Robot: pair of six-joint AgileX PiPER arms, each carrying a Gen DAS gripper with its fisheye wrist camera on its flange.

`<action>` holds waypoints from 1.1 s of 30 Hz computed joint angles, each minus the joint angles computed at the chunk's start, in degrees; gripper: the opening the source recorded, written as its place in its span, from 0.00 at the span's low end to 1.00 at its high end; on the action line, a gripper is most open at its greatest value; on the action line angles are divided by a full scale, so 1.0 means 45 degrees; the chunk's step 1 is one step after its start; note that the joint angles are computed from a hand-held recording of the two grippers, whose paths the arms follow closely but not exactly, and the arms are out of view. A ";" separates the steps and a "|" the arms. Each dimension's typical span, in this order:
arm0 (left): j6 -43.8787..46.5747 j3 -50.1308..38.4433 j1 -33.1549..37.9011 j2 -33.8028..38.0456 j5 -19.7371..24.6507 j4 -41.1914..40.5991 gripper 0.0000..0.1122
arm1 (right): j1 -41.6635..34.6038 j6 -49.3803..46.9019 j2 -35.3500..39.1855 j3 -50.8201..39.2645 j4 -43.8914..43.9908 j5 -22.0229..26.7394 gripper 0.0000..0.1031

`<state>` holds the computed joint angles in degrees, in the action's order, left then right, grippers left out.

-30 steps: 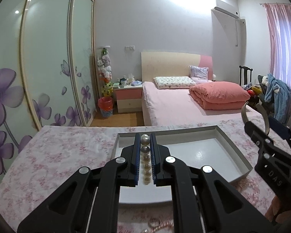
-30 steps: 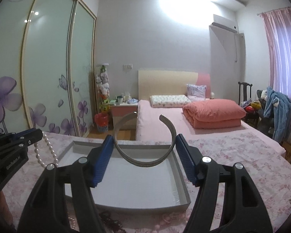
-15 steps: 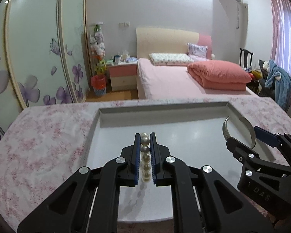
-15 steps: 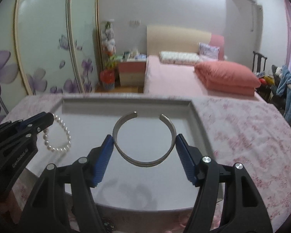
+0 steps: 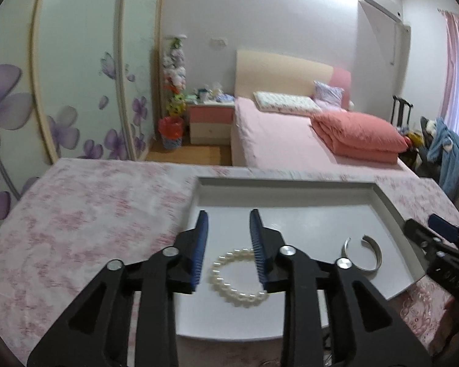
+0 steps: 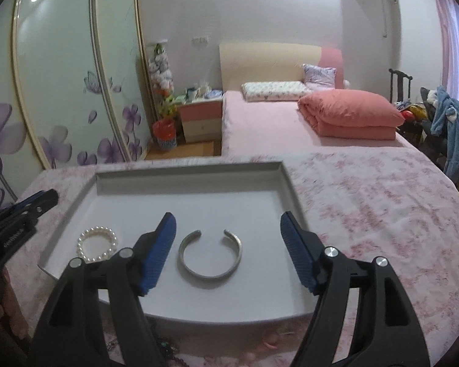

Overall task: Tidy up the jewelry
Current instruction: 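Open the left tool releasing pearls in tray while right tool releases bangle, then grasp the pink pearl bracelet with the left tool while the right tool grasps the pink bead bracelet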

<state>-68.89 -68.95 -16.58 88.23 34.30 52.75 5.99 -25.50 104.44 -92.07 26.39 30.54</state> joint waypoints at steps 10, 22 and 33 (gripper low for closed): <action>-0.0185 0.2291 -0.0410 -0.2724 0.0819 0.0245 0.34 | -0.1173 -0.1514 -0.2271 0.2137 0.1042 -0.0038 0.67; 0.1334 0.4714 -0.0621 -0.4531 0.0576 -0.2233 0.43 | -0.2956 -0.0701 -0.1928 0.2973 -0.0396 0.1427 0.57; 0.1427 0.5108 -0.1455 -0.4396 0.0558 -0.2572 0.46 | -0.1989 0.0796 -0.1511 0.3545 -0.2552 0.1429 0.56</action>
<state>-62.47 -45.97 -23.13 68.44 36.81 41.18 -2.96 -21.92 97.64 -76.12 14.91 36.97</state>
